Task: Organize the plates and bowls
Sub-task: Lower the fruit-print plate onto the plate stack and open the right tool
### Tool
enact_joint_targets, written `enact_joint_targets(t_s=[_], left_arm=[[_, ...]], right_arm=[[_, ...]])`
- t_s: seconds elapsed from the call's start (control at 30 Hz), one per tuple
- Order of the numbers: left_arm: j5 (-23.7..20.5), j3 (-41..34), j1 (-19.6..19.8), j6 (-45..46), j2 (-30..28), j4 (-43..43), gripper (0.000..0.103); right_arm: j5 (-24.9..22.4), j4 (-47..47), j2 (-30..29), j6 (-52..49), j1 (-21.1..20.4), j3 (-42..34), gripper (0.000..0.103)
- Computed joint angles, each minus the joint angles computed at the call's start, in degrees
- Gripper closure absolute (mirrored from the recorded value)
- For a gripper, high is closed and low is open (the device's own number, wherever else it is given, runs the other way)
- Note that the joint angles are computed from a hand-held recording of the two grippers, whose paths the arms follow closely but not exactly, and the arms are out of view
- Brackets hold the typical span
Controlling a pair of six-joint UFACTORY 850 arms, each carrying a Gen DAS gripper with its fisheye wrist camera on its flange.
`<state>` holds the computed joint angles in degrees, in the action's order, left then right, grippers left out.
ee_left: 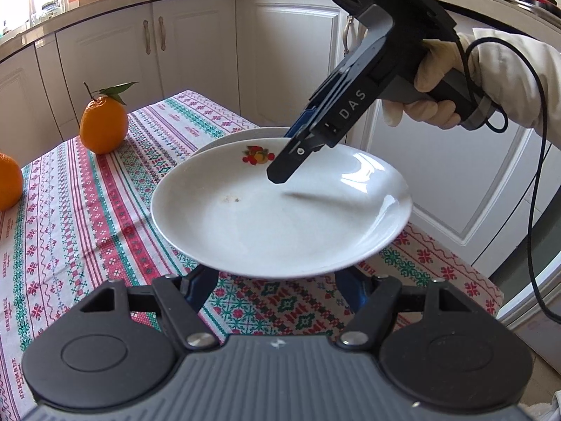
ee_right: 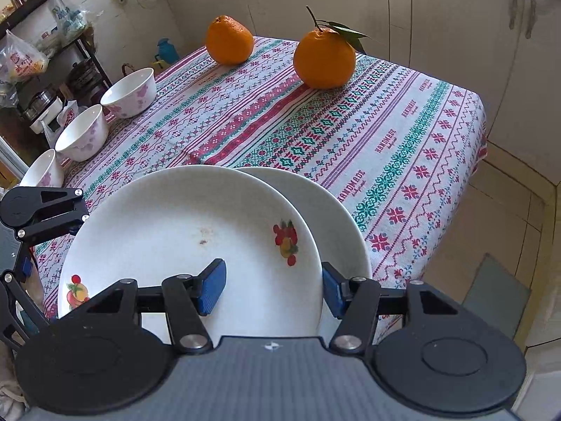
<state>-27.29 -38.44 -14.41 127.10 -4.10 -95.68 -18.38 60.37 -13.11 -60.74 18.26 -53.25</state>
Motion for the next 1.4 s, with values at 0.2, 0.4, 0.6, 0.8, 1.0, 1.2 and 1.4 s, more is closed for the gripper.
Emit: enact_joint_targets(t_s=[0.2, 0.4, 0.6, 0.8, 1.0, 1.2, 1.4], left_arm=[[-0.2, 0.2, 0.1, 0.9, 0.1, -0.5, 0.03], [-0.4, 0.5, 0.2, 1.0, 0.5, -0.6, 0.03], [-0.4, 0.0, 0.2, 0.3, 0.2, 0.4, 0.03], [0.0, -0.5, -0.1, 0.8, -0.4, 0.7, 0.028], [-1.1, -0.2, 0.6, 1.2, -0.1, 0.9, 0.027], [-1.9, 0.1, 0.9, 1.3, 0.4, 0.8, 0.024], [-2.0, 0.2, 1.0, 2.2, 0.4, 0.5, 0.024]], right_arm=[[0.8, 0.2, 1.0, 0.2, 0.0, 0.8, 0.039], [1.8, 0.2, 1.6, 0.7, 0.4, 1.4, 0.039], [2.9, 0.4, 1.6, 0.7, 0.8, 1.6, 0.038], [4.0, -0.3, 1.8, 1.6, 1.0, 1.7, 0.035], [5.1, -0.7, 1.9, 2.3, 1.6, 1.9, 0.032], [6.9, -5.0, 2.5, 7.1, 2.8, 2.4, 0.024], [8.6, -12.7, 2.8, 15.1, 4.1, 2.8, 0.02]])
